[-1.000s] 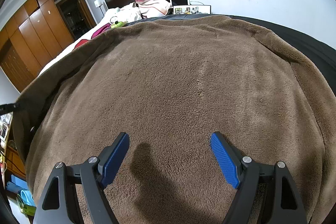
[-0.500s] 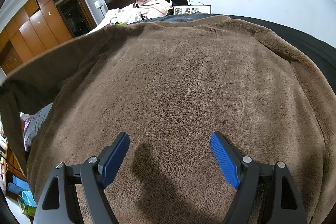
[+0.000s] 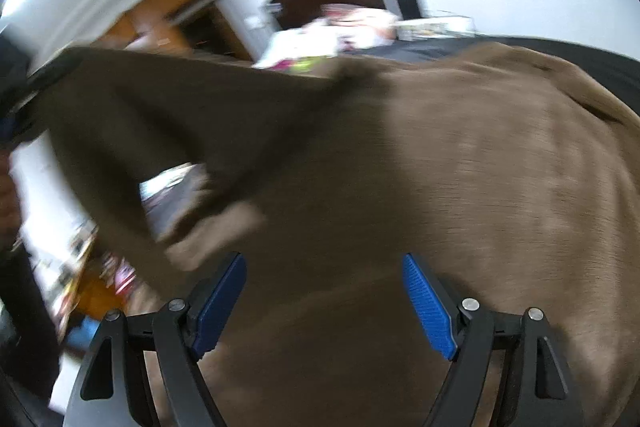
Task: Fold clothes
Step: 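Lift the pinched brown blanket with the left gripper and fold it over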
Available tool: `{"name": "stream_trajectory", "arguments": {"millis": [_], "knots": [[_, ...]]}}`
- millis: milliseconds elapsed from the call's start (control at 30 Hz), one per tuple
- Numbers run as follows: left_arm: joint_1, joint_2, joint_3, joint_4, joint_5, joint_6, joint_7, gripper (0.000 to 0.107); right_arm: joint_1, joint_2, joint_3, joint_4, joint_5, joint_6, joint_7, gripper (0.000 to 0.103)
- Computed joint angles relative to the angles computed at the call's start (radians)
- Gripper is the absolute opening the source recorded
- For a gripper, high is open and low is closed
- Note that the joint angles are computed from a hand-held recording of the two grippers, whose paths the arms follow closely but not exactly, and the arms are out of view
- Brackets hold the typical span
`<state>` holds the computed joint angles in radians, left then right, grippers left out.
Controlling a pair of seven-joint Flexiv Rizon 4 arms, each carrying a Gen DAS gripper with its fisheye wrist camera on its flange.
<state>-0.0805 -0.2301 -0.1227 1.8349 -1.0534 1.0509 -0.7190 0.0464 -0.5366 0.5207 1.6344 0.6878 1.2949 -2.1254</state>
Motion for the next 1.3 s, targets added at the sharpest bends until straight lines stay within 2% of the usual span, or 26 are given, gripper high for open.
{"name": "stream_trajectory", "arguments": {"millis": [67, 133, 200, 333, 467, 533, 600, 667, 733, 833, 967, 1033, 1067, 1100, 1133, 1200, 1300], "knots": [[0.002, -0.012, -0.005, -0.012, -0.004, -0.015, -0.003, 0.005, -0.065, 0.01, 0.086, -0.002, 0.051, -0.05, -0.134, 0.082], [0.005, -0.018, -0.009, -0.018, -0.016, -0.028, -0.001, 0.005, -0.075, 0.02, 0.107, -0.003, 0.089, -0.09, -0.216, 0.082], [0.009, -0.022, -0.012, -0.02, -0.036, -0.038, 0.004, 0.005, -0.035, 0.026, 0.085, -0.001, 0.09, -0.087, -0.248, 0.082], [0.018, -0.021, -0.012, -0.022, -0.082, -0.065, 0.024, 0.005, 0.059, 0.001, 0.014, -0.036, 0.071, -0.064, -0.214, 0.082], [0.016, -0.003, -0.007, -0.01, -0.139, -0.06, 0.067, 0.005, 0.152, -0.025, -0.079, -0.054, -0.034, -0.022, -0.076, 0.082], [0.019, 0.003, -0.003, -0.006, -0.178, -0.068, 0.093, 0.005, 0.138, -0.043, -0.073, -0.072, -0.062, -0.035, -0.032, 0.082], [0.02, 0.005, 0.002, -0.006, -0.21, -0.077, 0.111, 0.005, 0.099, -0.075, -0.041, -0.117, -0.06, -0.096, -0.013, 0.082], [0.025, 0.0, 0.007, -0.012, -0.232, -0.094, 0.114, 0.005, 0.049, -0.112, 0.005, -0.175, -0.026, -0.183, -0.021, 0.082], [0.031, -0.006, 0.01, -0.018, -0.249, -0.114, 0.115, 0.005, 0.035, -0.134, 0.024, -0.213, 0.009, -0.23, -0.043, 0.082], [0.039, -0.008, 0.014, -0.021, -0.273, -0.133, 0.122, 0.005, 0.043, -0.152, 0.03, -0.259, 0.051, -0.261, -0.085, 0.082], [0.044, -0.005, 0.019, -0.022, -0.31, -0.146, 0.145, 0.005, 0.075, -0.173, -0.002, -0.323, 0.059, -0.318, -0.081, 0.082], [0.048, -0.003, 0.023, -0.02, -0.328, -0.154, 0.154, 0.005, 0.076, -0.165, 0.0, -0.317, 0.082, -0.312, -0.106, 0.082], [0.049, -0.006, 0.024, -0.022, -0.333, -0.153, 0.153, 0.005, 0.078, -0.162, -0.002, -0.314, 0.087, -0.32, -0.114, 0.075], [0.05, -0.008, 0.026, -0.023, -0.337, -0.152, 0.152, 0.005, 0.09, -0.152, -0.014, -0.304, 0.076, -0.331, -0.106, 0.046], [0.052, -0.011, 0.028, -0.024, -0.338, -0.146, 0.145, 0.005, 0.1, -0.138, -0.026, -0.284, 0.064, -0.341, -0.098, 0.032], [0.055, -0.025, 0.031, -0.032, -0.335, -0.122, 0.13, 0.006, 0.118, -0.119, -0.044, -0.257, 0.052, -0.333, -0.09, 0.024], [0.065, -0.048, 0.03, -0.04, -0.331, -0.097, 0.12, 0.006, 0.088, -0.049, -0.024, -0.174, 0.095, -0.275, -0.168, 0.023]]}}
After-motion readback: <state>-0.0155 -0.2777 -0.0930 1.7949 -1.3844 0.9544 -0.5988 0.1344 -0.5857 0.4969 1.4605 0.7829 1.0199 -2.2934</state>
